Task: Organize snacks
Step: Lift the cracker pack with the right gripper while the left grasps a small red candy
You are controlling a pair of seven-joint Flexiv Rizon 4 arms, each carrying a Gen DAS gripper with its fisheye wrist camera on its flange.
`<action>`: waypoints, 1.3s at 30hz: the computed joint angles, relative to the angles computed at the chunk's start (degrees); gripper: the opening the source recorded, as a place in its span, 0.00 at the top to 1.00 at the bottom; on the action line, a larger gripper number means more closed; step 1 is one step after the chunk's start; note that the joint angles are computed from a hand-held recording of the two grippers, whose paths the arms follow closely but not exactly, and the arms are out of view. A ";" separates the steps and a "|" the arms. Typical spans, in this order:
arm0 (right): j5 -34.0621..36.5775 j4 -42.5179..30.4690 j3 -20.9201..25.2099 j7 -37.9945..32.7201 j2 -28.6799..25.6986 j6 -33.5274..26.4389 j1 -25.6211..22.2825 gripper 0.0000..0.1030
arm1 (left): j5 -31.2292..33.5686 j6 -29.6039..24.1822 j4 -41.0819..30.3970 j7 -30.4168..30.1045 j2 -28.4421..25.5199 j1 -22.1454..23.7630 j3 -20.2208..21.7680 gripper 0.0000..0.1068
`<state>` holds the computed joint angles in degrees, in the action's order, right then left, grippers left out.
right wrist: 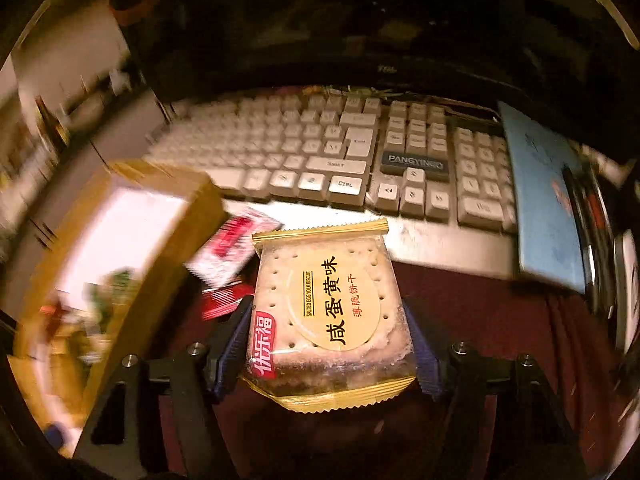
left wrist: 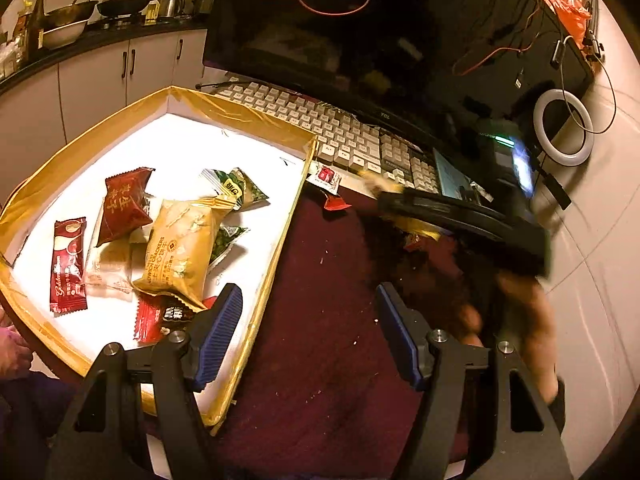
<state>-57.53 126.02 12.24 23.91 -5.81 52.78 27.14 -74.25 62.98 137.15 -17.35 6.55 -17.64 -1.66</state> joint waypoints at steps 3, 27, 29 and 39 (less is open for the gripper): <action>-17.45 6.04 -0.89 19.43 4.93 7.00 -2.02 0.31 | -0.33 -0.02 -0.14 0.04 -0.32 -0.10 -0.17 0.36; -22.60 18.27 8.17 57.39 16.40 -15.00 1.47 0.31 | 25.34 -3.78 -19.84 -27.76 -21.13 -2.67 -9.09 0.61; -22.75 18.72 8.20 58.54 16.75 -15.05 1.60 0.31 | 27.45 1.62 -20.03 -29.07 -22.61 -3.24 -10.01 0.71; -28.80 19.45 6.21 60.94 16.73 -11.12 0.41 0.31 | 7.58 3.58 -8.32 -13.67 -11.91 -0.02 -11.57 0.87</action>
